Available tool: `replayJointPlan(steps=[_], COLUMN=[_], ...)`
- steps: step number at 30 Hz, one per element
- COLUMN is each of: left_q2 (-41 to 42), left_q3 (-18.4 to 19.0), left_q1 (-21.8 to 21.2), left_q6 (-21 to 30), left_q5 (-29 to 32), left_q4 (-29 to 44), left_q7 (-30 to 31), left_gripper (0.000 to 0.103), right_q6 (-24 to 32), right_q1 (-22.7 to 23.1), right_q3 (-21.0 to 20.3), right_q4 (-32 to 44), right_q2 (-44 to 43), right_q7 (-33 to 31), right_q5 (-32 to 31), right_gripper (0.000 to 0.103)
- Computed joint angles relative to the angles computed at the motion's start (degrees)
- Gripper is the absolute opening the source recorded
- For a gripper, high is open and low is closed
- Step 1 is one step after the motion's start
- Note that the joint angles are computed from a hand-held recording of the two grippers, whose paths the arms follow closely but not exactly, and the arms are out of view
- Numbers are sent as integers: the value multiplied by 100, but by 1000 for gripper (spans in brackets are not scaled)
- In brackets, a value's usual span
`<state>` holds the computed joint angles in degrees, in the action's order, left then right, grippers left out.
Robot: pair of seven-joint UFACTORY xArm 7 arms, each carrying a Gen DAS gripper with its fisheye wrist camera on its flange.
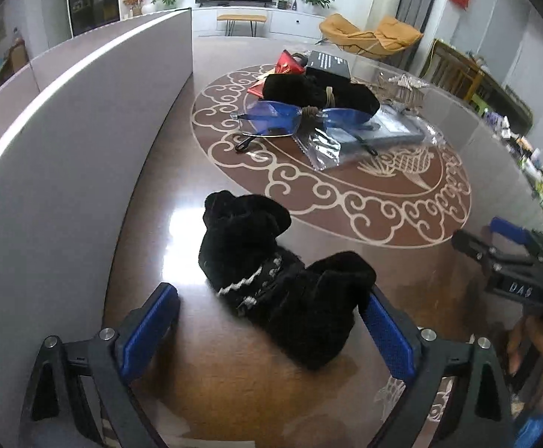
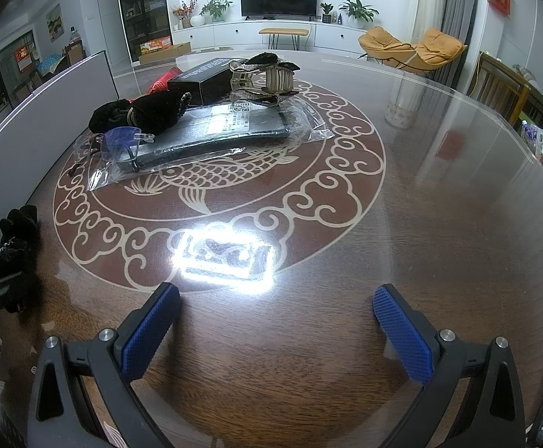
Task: Organize objects
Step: 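Lift the black velvet pouch off the table with the left gripper, then grasp the blue-framed glasses with the right gripper while the left gripper holds the pouch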
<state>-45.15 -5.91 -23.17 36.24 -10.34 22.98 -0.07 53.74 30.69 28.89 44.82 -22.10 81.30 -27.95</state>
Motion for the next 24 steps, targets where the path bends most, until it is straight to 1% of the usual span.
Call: replayJointPlan(steps=[4,5,6,7,8,9,10,12,14,15,16,17,18,19,20,21,22,23,24], left_q2=[148,179,193,167,98,-7,-122,-368,-650,-752,-899,-1017,-1092,-1190,-1253,-1286,-1299,-1326,-1347], left_q3=[-43,-33,-15,27,65,84,213,269,248,245,276,297,301,310,301,298,297,314,327], left_q1=[-9,-21,-41,-68,-84,-68,-155,-176,-151,-153,-170,-180,-177,-175,-172,-168,-177,-189,-203], left_q6=[-151,-167,-151,-127,-98,-60,-2,154,354,417,500,583,646,720,765,792,805,828,846], left_q5=[-6,3,8,-3,-12,-2,-83,-165,-206,-230,-257,-279,-297,-318,-344,-368,-404,-445,-494], left_q4=[44,60,74,63,28,-29,-92,-194,-303,-346,-409,-453,-476,-509,-532,-541,-544,-550,-552], left_q7=[-77,-57,-23,31,84,114,244,320,301,303,341,373,390,403,398,397,392,395,388], left_gripper=[99,99,99,99,99,98,98,98,98,98,98,98,98,98,98,98,98,98,98], right_q6=[-39,-272,-645,-840,-910,-837,-830,-875,-752,-611,-469,-259,-169,-129,-105,-97,-124,-187,-269], right_q1=[6,-7,83,92,94,52,25,62,179,232,282,343,417,476,484,518,581,616,653], right_q3=[-13,-59,-260,-365,-444,-432,-436,-550,-744,-825,-890,-949,-1010,-1061,-1086,-1135,-1195,-1230,-1260], right_q4=[-18,-59,-85,11,251,618,1008,1720,2506,2952,3274,3653,3819,3921,3999,3958,3873,3674,3504], right_q2=[-14,-9,36,169,395,675,981,1599,2302,2699,2980,3303,3440,3523,3592,3546,3472,3312,3173], right_q7=[6,-116,-477,-858,-1348,-1793,-2230,-3011,-3870,-4270,-4538,-4785,-4893,-4998,-5139,-5140,-5062,-4986,-4913], right_q5=[-6,13,58,106,122,-30,-219,-300,16,165,303,415,430,502,769,924,997,1211,1313], right_gripper=[103,103,103,103,103,103,103,102,90,76,67,65,61,47,37,29,29,28,23])
